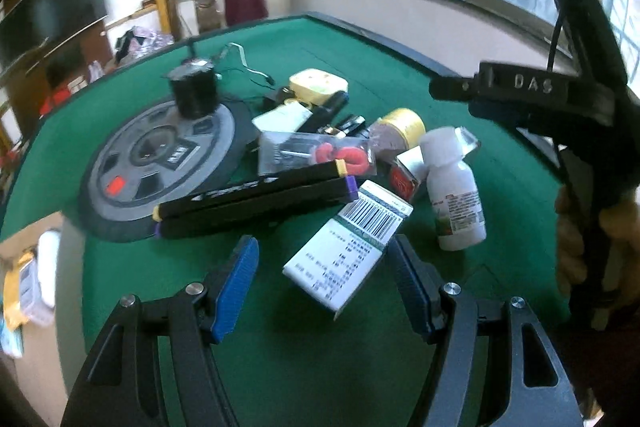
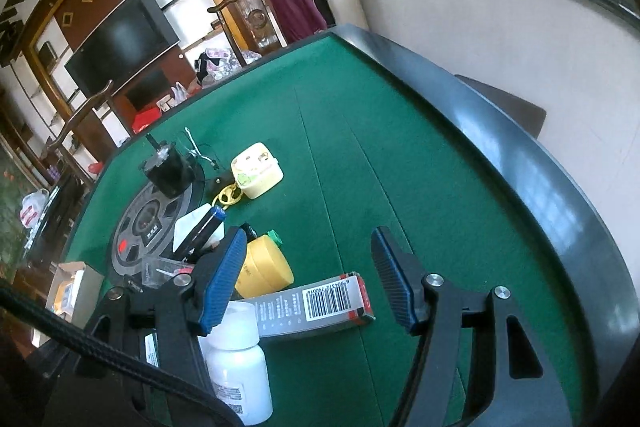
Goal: Organize objects
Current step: 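Grasp the white medicine box with the left gripper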
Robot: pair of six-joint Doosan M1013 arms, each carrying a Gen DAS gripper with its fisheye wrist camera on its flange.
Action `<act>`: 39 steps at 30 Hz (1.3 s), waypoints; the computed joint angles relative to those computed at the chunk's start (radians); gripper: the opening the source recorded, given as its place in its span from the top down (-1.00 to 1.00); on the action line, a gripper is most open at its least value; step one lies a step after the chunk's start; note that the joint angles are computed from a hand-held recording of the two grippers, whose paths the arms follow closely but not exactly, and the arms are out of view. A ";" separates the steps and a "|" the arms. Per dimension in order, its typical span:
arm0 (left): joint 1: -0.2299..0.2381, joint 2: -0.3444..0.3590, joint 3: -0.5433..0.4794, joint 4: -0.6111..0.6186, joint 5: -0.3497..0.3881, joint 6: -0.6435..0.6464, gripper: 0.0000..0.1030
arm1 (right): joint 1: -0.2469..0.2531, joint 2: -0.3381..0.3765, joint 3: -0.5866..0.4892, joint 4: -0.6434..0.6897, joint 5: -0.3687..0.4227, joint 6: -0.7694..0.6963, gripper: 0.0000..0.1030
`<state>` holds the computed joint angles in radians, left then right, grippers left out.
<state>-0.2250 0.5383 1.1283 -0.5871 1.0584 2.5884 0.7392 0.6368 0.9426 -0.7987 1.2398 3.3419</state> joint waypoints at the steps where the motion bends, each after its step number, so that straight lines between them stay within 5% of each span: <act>1: -0.005 0.004 -0.004 0.009 0.005 -0.001 -0.19 | -0.002 -0.003 0.006 0.007 -0.009 0.009 -0.23; 8: -0.028 0.009 0.005 0.059 0.001 -0.054 -0.11 | -0.009 -0.011 0.025 0.031 -0.038 0.029 -0.23; 10: -0.027 0.006 0.010 0.063 0.000 -0.075 0.43 | -0.009 -0.009 0.022 0.041 -0.036 0.022 -0.23; 18: 0.017 -0.030 0.042 0.053 0.074 -0.109 0.43 | -0.011 -0.007 0.021 0.056 -0.040 0.015 -0.23; 24: 0.010 -0.044 0.063 0.046 0.029 -0.123 0.22 | -0.011 -0.001 0.010 0.063 -0.030 0.002 -0.23; 29: -0.006 -0.052 0.086 0.059 -0.016 -0.112 0.23 | -0.012 0.001 0.007 0.069 -0.025 0.000 -0.23; 31: -0.004 -0.049 0.085 0.054 -0.022 -0.127 0.44 | -0.012 0.002 0.005 0.072 -0.025 -0.003 -0.23; 39: 0.028 -0.054 0.080 -0.012 0.043 -0.120 0.43 | -0.014 0.013 -0.012 0.081 0.002 -0.026 -0.23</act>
<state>-0.1968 0.4841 1.2079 -0.5994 1.1015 2.4680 0.7255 0.6499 0.9304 -0.7181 1.2416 3.3157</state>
